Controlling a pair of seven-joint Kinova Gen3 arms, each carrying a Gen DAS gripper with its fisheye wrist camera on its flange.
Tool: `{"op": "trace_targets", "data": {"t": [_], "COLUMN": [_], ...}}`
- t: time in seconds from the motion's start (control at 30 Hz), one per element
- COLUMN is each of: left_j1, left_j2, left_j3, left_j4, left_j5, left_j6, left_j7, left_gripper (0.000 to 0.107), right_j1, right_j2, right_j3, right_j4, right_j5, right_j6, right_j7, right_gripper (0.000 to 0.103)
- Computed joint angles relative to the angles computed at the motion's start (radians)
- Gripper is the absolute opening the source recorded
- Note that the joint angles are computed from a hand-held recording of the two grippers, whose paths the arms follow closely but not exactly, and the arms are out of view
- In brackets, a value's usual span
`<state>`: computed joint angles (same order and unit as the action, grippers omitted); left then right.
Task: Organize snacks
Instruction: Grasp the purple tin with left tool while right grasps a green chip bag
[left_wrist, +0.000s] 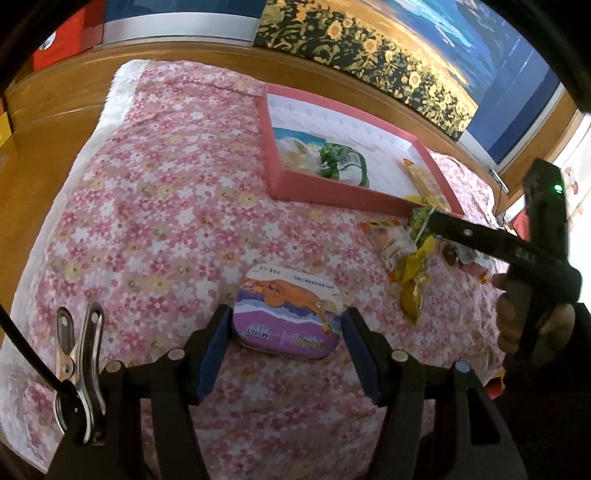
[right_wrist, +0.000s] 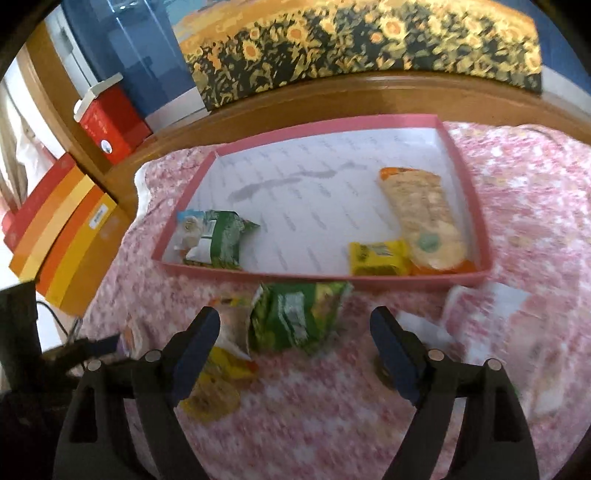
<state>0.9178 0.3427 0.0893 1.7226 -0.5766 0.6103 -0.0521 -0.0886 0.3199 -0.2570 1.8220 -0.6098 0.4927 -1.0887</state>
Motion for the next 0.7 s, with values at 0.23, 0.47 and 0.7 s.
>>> {"op": "trace_targets", "data": {"t": [0.23, 0.47, 0.7], "left_j1": [-0.009, -0.033, -0.066], "left_j2": [0.002, 0.014, 0.022], "left_j3": [0.002, 0.006, 0.015], "left_j4": [-0.005, -0.027, -0.037], "left_j5": [0.003, 0.026, 0.085], "left_j6": [0.003, -0.004, -0.041], "left_j7": [0.003, -0.060, -0.173], "left_gripper": [0.064, 0.064, 0.064], "right_j1": [0.142, 0.248, -0.048], "right_j2": [0.067, -0.073, -0.150], "right_j3": [-0.175, -0.180, 0.117], "right_j4": [-0.048, 0.061, 0.068], "right_j5": [0.101, 0.034, 0.310], "right_j6": [0.055, 0.076, 0.243], "right_j7": [-0.073, -0.055, -0.213], "right_gripper": [0.044, 0.043, 0.044]}}
